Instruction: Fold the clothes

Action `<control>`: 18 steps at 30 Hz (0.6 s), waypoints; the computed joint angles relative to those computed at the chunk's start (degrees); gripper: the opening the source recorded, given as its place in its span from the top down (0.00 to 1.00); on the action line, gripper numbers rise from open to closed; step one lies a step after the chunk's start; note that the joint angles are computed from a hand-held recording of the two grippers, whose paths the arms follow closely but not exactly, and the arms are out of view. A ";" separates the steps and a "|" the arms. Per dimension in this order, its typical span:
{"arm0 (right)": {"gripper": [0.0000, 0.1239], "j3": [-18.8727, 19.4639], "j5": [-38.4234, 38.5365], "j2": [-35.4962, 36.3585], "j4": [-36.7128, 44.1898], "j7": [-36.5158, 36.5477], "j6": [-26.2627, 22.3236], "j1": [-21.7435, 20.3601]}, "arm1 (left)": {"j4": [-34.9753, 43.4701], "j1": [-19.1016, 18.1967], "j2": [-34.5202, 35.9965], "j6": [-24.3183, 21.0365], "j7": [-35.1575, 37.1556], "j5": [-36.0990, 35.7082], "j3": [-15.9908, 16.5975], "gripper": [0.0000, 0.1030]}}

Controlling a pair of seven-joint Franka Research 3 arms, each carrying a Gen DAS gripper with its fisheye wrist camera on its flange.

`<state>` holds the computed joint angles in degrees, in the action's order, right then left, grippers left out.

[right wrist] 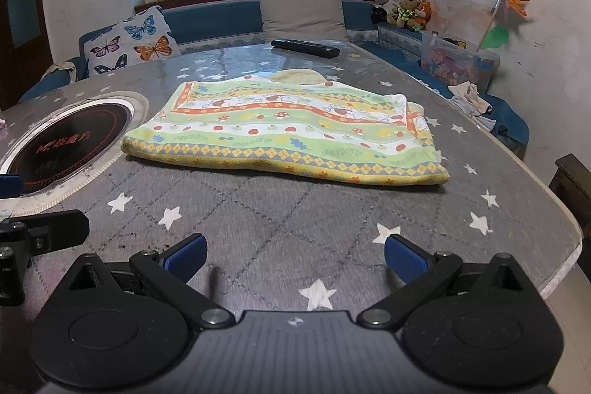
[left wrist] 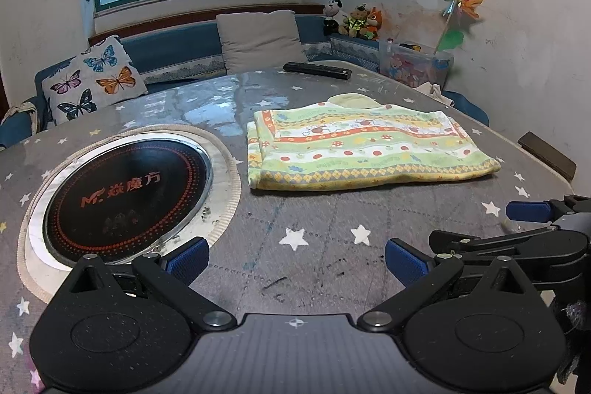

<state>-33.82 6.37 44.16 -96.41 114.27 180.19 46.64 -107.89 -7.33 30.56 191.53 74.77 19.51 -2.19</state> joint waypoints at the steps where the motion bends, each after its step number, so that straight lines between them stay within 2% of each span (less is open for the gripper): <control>1: 0.17 -0.09 0.06 0.00 -0.04 0.07 -0.04 0.09 | -0.11 0.00 -0.04 0.11 0.06 0.03 0.00 0.00; 16: 0.17 0.04 0.54 -0.08 -0.33 0.28 0.13 0.00 | 0.04 0.16 0.09 0.03 0.74 0.26 -0.68 0.00; 18: 0.17 0.27 0.52 -0.11 -0.24 0.15 0.03 -0.18 | -0.02 -0.49 0.13 0.51 0.76 0.07 0.00 0.00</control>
<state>-33.55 6.90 44.06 -96.65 114.43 180.22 46.46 -107.91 -7.82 30.70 192.04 75.53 19.58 -2.19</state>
